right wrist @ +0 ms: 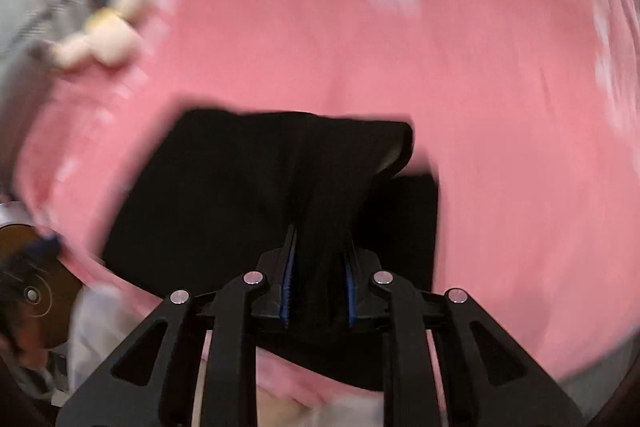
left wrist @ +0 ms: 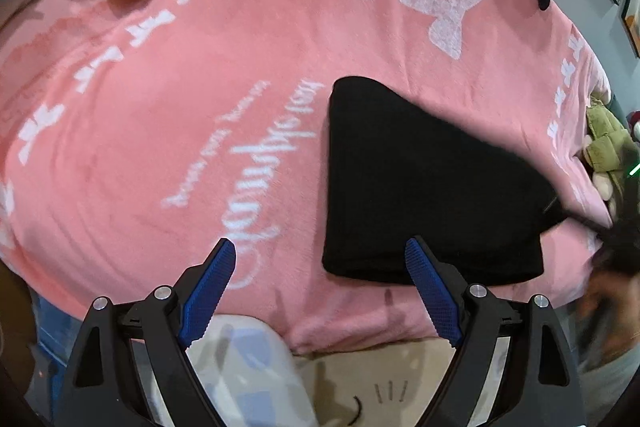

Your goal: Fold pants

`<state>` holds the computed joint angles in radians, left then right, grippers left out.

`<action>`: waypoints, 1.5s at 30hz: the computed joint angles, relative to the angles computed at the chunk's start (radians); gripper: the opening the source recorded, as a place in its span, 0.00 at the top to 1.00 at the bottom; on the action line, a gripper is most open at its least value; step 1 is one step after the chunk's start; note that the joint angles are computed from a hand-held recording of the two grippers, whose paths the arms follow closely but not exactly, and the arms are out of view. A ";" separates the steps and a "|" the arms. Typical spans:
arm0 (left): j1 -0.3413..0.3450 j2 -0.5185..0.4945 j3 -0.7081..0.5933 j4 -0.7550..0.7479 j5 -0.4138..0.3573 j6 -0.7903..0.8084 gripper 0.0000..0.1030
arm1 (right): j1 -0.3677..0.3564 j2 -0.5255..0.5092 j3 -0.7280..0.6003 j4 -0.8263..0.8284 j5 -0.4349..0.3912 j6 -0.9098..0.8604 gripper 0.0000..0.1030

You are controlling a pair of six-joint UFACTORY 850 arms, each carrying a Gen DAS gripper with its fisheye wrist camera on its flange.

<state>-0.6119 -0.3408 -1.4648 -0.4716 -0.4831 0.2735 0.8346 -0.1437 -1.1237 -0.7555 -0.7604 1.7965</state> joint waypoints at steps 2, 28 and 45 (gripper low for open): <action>-0.007 -0.010 -0.013 0.000 -0.014 0.002 0.18 | 0.011 0.013 0.041 -0.047 0.034 0.086 0.74; -0.074 -0.154 -0.179 0.168 -0.062 -0.115 0.18 | -0.097 0.085 0.023 -0.254 0.043 0.099 0.92; -0.064 -0.128 -0.132 0.188 -0.082 -0.159 0.18 | -0.133 -0.357 -0.537 0.174 0.274 -0.615 0.85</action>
<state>-0.6759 -0.4688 -1.5967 -0.2832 -0.5651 0.1142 0.7013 -0.5004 -1.6604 -0.5813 -0.4867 1.1814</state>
